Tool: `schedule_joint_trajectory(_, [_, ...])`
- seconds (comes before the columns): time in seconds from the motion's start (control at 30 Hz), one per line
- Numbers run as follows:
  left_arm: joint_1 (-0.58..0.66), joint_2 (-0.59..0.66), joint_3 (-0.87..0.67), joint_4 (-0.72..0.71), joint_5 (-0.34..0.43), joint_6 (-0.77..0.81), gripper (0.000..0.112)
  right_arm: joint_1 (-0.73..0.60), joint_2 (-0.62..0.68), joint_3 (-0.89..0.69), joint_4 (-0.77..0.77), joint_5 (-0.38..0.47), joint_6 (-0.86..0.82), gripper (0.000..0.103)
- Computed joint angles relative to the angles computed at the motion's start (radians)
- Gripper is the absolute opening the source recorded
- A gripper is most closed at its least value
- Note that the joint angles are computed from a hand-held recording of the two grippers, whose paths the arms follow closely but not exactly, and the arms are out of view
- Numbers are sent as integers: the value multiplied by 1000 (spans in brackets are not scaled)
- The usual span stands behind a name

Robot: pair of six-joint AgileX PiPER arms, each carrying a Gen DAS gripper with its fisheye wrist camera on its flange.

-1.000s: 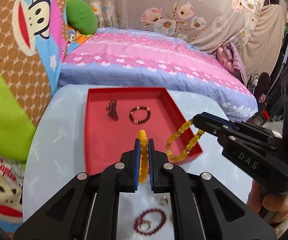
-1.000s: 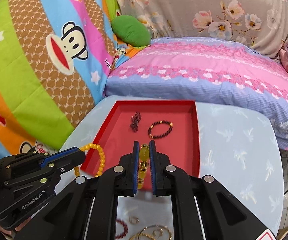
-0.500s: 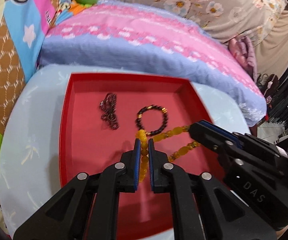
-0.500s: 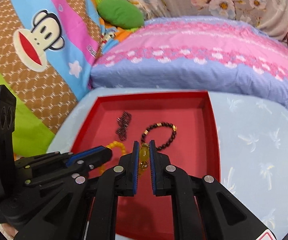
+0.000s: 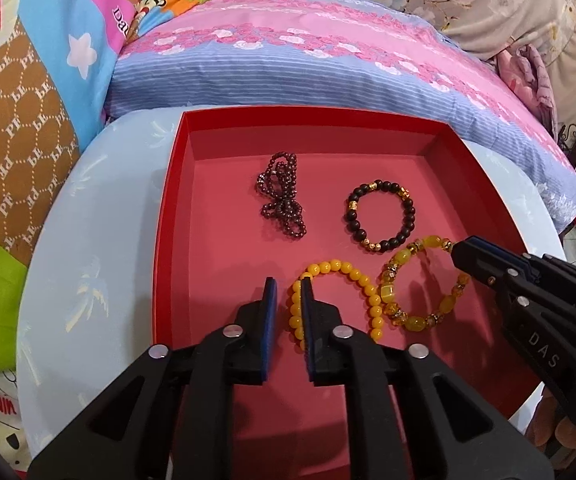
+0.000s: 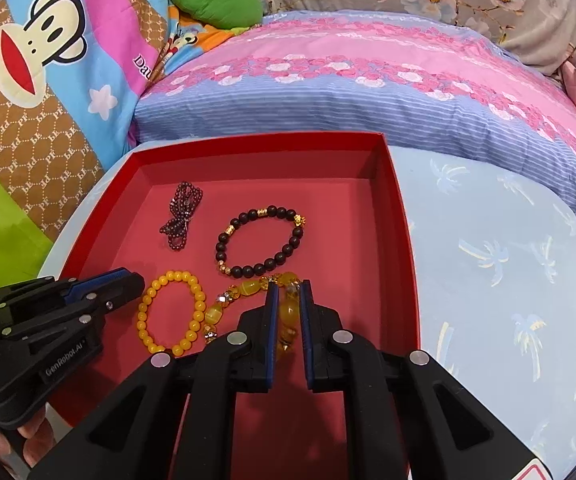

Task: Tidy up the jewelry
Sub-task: 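Carry both bracelets into the red box and open both grippers, then move both grippers back to the remaining jewelry on the table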

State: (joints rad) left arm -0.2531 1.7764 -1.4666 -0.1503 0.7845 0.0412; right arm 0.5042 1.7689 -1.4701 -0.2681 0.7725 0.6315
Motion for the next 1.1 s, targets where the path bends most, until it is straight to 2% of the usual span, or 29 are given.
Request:
schedule_joint_trajectory(0.03, [-8,-8,7,16,-9,-10,22,3,-3,2,-10,3,11,21])
schedule_joint_trajectory(0.1, [-36,-38,39,100,-48,-81,47,10,-23,22,-29,-8,39,31])
schedule_joint_trajectory(0.13, [-43,-47,46,119,-60,-96,48,13,-33,32,-34,-12,47,32])
schedule_joint_trajectory(0.47, [-58,-160,132,155,-71,-147,48,67,-165,131,-75,-18,127,32])
schedule_joint_trajectory(0.6, [-73,-243,207,181,-75,-180,48,109,-235,185,-99,-8,181,32])
schedule_joint_trajectory(1.1, [-129,-552,505,178,-44,-257,52,373,-500,445,-240,126,481,32])
